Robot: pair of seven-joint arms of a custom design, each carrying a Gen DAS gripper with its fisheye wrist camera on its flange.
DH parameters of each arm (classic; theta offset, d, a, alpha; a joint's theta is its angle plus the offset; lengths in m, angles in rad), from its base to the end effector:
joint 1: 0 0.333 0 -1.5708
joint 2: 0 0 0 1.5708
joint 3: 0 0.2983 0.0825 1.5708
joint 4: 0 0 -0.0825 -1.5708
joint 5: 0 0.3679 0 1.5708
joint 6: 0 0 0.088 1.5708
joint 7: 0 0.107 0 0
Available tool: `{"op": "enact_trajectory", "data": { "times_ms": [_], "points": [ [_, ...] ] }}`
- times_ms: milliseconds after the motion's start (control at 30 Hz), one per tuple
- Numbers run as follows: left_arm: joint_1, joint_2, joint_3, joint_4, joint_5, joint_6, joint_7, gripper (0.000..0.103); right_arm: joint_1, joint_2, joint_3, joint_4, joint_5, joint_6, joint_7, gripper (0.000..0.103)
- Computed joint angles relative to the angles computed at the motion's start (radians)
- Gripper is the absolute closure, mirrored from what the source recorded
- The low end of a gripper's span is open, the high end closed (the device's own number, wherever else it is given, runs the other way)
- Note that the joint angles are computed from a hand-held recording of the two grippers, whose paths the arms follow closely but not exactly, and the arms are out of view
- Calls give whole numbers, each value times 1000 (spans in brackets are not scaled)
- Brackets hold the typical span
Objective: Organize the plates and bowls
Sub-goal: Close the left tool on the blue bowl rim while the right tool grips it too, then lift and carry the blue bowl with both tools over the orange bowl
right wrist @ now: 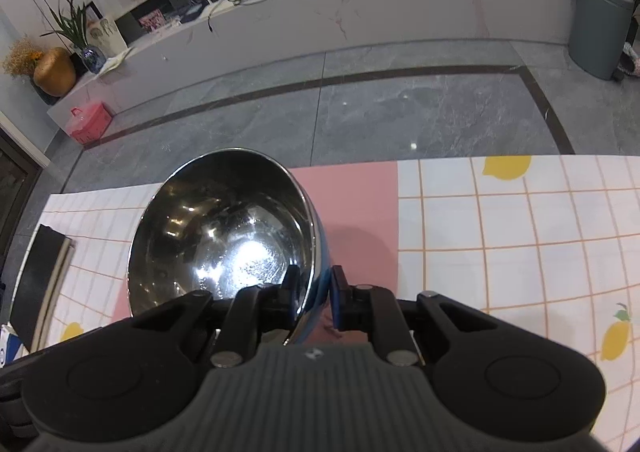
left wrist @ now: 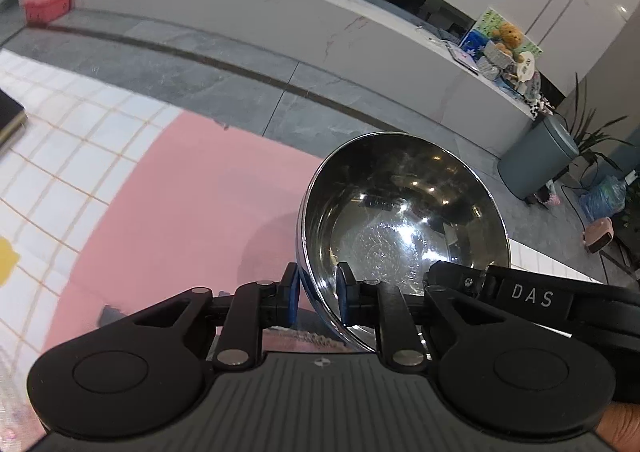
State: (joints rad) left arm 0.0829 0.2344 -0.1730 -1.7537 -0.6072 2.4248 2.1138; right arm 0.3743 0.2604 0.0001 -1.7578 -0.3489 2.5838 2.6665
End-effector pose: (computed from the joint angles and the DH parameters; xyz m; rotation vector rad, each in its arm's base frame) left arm 0.6420 -0.0516 0.4734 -1.7866 2.2814 -1.0083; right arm 0.6074 0.2453 0.4711 -1.3359 2.1958 -0.3857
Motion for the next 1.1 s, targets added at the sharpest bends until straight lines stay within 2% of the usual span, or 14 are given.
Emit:
{"op": "enact_trajectory", "data": {
  "times_ms": [133,267,400,567,867,1100],
  "points": [
    [15,-56,7,-24,-36,-39,34,83,25,-68,3,-41,-56,-22,60,89],
    [28,-103,29,-41,-82,-111,64,83,31,-141,30,-92,-104,-46,119,89],
    [25,-169,55,-96,-106,-146,100,83,30,-207,65,-135,-148,-77,174,88],
    [6,-260,86,-178,-134,-151,165,83,23,-303,114,-211,-207,-104,265,88],
    [-31,-452,163,-346,-186,-177,271,83,-7,-485,217,-379,-251,-98,418,88],
    [-70,-596,214,-474,-181,-181,342,83,-34,-626,300,-508,-279,-81,544,88]
  ]
}}
